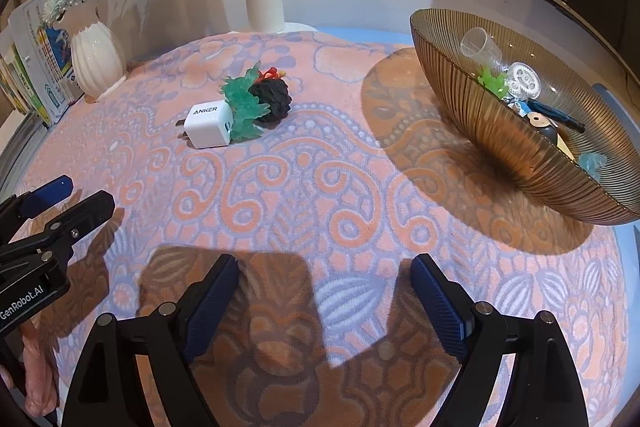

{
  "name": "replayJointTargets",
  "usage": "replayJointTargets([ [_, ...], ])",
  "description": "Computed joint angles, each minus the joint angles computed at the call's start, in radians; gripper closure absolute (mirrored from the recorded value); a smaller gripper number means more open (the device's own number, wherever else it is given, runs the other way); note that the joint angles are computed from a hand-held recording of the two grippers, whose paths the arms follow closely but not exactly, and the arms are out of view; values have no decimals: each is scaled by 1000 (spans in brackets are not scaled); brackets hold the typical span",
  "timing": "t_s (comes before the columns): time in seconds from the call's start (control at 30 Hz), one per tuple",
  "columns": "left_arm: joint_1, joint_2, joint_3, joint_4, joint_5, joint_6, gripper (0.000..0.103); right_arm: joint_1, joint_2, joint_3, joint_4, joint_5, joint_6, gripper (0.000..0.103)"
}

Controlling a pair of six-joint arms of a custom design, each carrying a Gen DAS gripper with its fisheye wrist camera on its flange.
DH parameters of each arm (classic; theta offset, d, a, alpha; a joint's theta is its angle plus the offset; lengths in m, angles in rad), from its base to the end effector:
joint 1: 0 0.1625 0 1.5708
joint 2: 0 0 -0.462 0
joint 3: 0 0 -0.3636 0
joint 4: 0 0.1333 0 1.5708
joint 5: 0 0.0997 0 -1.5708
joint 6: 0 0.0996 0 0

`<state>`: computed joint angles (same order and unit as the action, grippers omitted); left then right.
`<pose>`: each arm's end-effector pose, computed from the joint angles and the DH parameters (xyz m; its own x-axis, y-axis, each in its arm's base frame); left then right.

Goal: Organize rigid objects
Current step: 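Grasp white ANKER charger with left tool while right tool grasps green figure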

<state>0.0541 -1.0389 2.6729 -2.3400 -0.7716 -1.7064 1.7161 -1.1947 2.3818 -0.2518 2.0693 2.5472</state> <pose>-0.2118 -0.2165 0.0769 -0.7104 -0.1329 -0.6911 0.4147 0.7144 -0.5637 0.1250 -0.2622 0.1255 -0.6888 -0.3186 0.6512 -0.6062 0.7458 -0.2763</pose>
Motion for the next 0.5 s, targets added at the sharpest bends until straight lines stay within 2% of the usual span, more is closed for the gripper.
replayJointTargets([
  [0.03, 2, 2, -2, 3, 0, 0, 29, 0, -8, 7, -12, -3, -1, 21],
  [0.1, 9, 6, -6, 2, -3, 13, 29, -16, -35, 25, -26, -30, -16, 38],
  [0.2, 29, 19, -21, -5, -13, 60, 29, -44, -60, 29, -3, -86, -18, 51],
  [0.27, 39, 17, -32, 2, -21, 88, 30, -75, -77, 14, 56, -135, 4, 58],
  [0.4, 31, -42, -57, 24, 2, 187, 30, -146, -97, -74, 275, -306, 120, 62],
  [0.43, 34, -60, -63, 3, 21, 243, 30, -154, -84, -114, 339, -360, 158, 62],
  [0.5, 75, -61, -71, -119, 49, 430, 30, -161, -45, -175, 419, -427, 190, 62],
])
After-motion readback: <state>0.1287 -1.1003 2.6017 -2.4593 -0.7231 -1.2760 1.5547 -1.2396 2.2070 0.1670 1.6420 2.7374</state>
